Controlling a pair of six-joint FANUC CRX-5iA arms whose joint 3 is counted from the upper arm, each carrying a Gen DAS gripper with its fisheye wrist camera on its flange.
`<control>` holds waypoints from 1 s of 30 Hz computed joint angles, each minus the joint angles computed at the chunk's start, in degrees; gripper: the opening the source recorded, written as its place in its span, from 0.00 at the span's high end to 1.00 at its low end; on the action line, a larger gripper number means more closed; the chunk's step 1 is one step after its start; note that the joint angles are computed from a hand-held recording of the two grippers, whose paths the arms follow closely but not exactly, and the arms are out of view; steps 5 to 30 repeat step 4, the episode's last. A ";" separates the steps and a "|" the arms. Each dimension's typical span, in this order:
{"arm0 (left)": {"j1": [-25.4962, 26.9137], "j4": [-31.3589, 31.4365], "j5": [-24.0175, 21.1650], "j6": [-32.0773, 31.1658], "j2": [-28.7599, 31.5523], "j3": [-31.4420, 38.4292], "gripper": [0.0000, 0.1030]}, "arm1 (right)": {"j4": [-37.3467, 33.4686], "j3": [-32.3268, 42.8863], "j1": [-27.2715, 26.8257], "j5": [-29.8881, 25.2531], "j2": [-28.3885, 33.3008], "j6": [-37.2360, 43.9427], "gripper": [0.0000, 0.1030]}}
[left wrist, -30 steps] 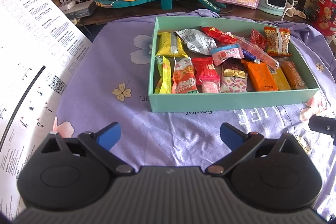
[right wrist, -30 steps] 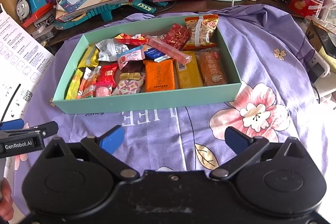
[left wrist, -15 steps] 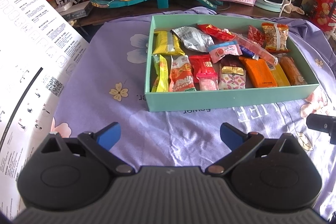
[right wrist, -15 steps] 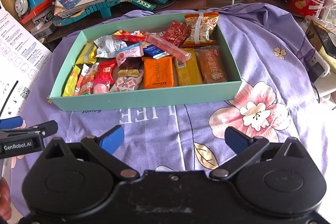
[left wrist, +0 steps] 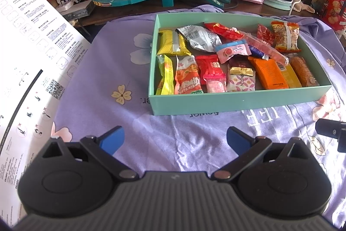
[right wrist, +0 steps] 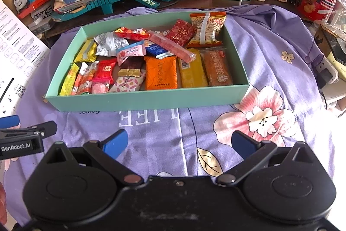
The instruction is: Organize snacks
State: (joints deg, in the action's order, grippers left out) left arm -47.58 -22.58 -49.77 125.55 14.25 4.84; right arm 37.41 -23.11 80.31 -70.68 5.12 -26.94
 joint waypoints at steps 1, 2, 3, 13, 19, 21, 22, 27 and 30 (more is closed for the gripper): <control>0.03 0.04 -0.05 -0.11 0.14 0.12 0.00 | -0.10 0.02 -0.11 0.06 0.02 0.22 0.00; 0.03 0.02 -0.09 -0.22 0.25 0.20 0.00 | -0.20 0.10 -0.23 0.08 0.11 0.40 0.00; 0.00 -0.05 -0.18 -0.27 0.35 0.30 0.00 | -0.32 0.12 -0.29 0.09 0.12 0.51 0.00; -0.02 -0.13 -0.30 -0.25 0.40 0.39 0.00 | -0.42 0.11 -0.38 0.14 0.11 0.68 0.00; -0.02 -0.13 -0.30 -0.25 0.40 0.39 0.00 | -0.42 0.11 -0.38 0.14 0.11 0.68 0.00; -0.02 -0.13 -0.30 -0.25 0.40 0.39 0.00 | -0.42 0.11 -0.38 0.14 0.11 0.68 0.00; -0.02 -0.13 -0.30 -0.25 0.40 0.39 0.00 | -0.42 0.11 -0.38 0.14 0.11 0.68 0.00; -0.02 -0.13 -0.30 -0.25 0.40 0.39 0.00 | -0.42 0.11 -0.38 0.14 0.11 0.68 0.00; -0.02 -0.13 -0.30 -0.25 0.40 0.39 0.00 | -0.42 0.11 -0.38 0.14 0.11 0.68 0.00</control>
